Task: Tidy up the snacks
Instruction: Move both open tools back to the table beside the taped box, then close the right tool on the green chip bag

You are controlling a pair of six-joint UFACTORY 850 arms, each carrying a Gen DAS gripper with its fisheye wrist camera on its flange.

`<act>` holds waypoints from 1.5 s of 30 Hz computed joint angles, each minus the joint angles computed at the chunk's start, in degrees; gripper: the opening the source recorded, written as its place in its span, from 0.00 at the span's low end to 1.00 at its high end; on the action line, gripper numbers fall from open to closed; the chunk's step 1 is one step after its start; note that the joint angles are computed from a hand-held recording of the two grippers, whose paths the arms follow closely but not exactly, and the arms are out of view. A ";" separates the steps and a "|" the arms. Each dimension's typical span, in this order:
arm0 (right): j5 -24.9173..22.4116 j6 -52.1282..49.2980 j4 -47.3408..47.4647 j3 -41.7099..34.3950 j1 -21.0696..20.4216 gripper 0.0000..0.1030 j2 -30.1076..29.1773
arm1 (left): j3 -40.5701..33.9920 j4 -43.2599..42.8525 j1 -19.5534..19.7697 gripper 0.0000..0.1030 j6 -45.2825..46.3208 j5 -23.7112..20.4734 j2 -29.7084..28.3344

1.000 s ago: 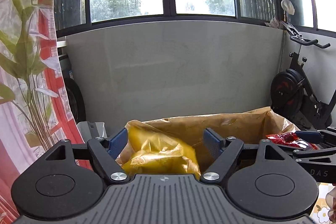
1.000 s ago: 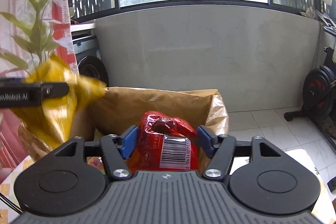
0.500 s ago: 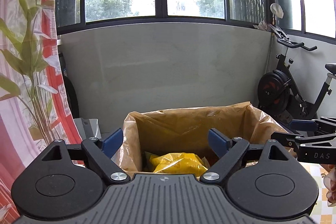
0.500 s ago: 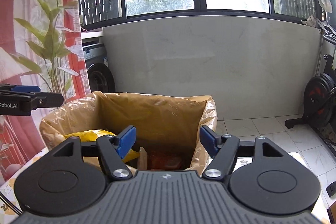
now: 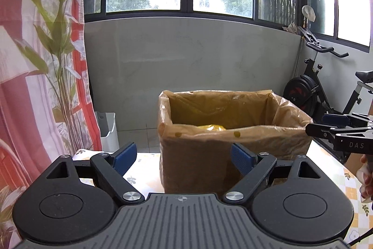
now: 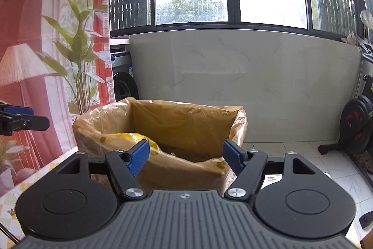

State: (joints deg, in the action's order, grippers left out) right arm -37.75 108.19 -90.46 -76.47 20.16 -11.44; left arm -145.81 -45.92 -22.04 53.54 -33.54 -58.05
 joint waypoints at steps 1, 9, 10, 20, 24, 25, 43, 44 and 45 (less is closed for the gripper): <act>0.05 0.97 -0.49 0.45 0.25 0.70 0.02 | 4.13 -2.12 0.43 0.87 2.60 1.19 2.14; 1.11 7.82 -2.47 2.22 1.79 0.70 -0.74 | 14.78 -4.66 3.01 0.87 1.82 5.27 7.13; 1.48 7.48 -1.92 2.25 1.88 0.70 -0.96 | 15.55 -4.10 3.17 0.87 1.34 5.88 7.39; 4.48 4.56 2.26 3.71 2.54 0.72 -2.05 | 18.87 0.52 3.92 0.86 -3.28 7.84 7.71; 6.94 3.54 3.39 4.08 2.28 0.78 -2.54 | 19.46 1.20 4.15 0.86 -3.81 8.12 7.53; 7.37 3.53 3.68 4.10 2.23 0.78 -2.71 | 19.29 1.61 4.21 0.86 -4.13 8.01 7.33; 11.62 -8.66 28.33 -6.12 0.58 1.00 -12.24 | 19.99 3.04 4.46 0.85 -4.42 7.00 6.25; 11.98 -12.50 32.96 -6.94 0.16 1.00 -12.99 | 19.93 3.23 4.52 0.85 -4.68 6.95 6.14; 11.86 -16.31 37.28 -7.70 -0.10 1.00 -13.65 | 20.01 3.54 4.59 0.85 -5.02 6.89 6.09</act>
